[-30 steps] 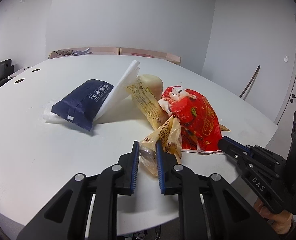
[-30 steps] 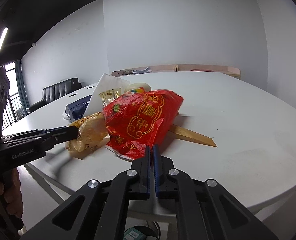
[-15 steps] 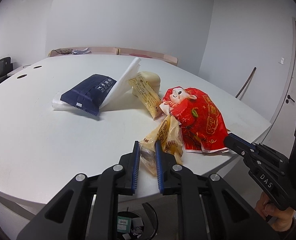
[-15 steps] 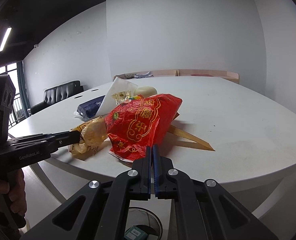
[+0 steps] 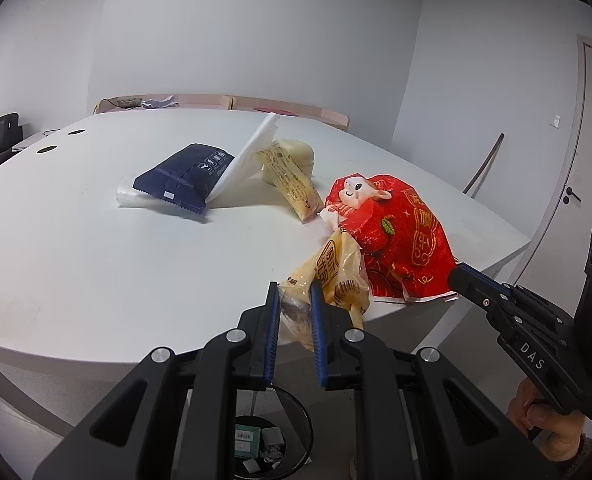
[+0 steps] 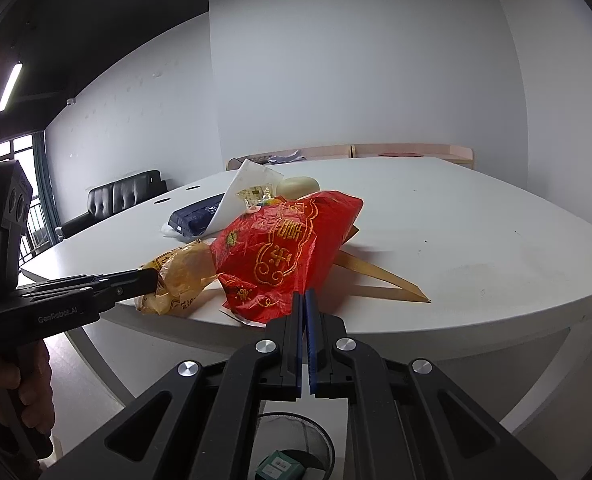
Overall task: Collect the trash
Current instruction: 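Lift the tan wrapper and red bag off the table and carry them over the wastebasket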
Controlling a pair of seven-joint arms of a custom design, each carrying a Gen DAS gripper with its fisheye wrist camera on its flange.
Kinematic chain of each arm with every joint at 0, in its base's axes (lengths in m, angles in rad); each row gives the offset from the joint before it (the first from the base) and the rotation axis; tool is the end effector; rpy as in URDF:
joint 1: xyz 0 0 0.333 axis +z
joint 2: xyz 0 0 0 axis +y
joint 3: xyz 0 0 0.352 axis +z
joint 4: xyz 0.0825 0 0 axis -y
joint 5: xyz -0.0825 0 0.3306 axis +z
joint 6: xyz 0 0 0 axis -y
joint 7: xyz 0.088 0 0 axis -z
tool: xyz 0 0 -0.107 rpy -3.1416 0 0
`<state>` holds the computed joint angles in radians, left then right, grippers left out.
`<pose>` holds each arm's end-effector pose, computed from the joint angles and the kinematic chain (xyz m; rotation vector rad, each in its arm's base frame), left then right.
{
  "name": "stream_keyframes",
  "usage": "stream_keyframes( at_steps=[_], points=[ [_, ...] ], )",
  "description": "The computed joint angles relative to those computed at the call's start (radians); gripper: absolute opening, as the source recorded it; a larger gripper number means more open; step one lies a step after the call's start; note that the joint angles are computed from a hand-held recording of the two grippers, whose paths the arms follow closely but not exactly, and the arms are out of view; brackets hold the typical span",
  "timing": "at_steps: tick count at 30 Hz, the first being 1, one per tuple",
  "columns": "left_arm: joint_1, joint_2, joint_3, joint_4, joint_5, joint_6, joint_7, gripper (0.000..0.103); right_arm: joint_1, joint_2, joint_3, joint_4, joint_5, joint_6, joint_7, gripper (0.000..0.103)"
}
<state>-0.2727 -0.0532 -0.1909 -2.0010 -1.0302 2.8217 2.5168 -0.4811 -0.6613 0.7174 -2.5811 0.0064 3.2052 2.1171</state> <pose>0.4931 -0.2018 0.6201 -1.2083 2.1888 -1.3761 0.3404 0.1644 0.6106 -1.3549 1.5881 -0.9770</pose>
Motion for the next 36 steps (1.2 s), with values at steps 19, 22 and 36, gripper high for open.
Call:
stream_keyframes(
  at_steps=[19, 22, 36],
  points=[
    [-0.001, -0.103, 0.076, -0.11, -0.045, -0.043, 0.036, 0.015, 0.041, 0.02, 0.033, -0.021, 0.026, 0.048, 0.034, 0.022],
    [0.001, -0.11, 0.087, -0.119, -0.043, -0.048, 0.027, 0.015, 0.024, 0.033, 0.06, -0.021, 0.037, 0.084, 0.031, 0.04],
    [0.018, -0.124, 0.113, -0.122, -0.1, -0.086, 0.088, 0.015, -0.215, 0.036, 0.286, 0.065, 0.059, 0.132, 0.01, 0.026]
  ],
)
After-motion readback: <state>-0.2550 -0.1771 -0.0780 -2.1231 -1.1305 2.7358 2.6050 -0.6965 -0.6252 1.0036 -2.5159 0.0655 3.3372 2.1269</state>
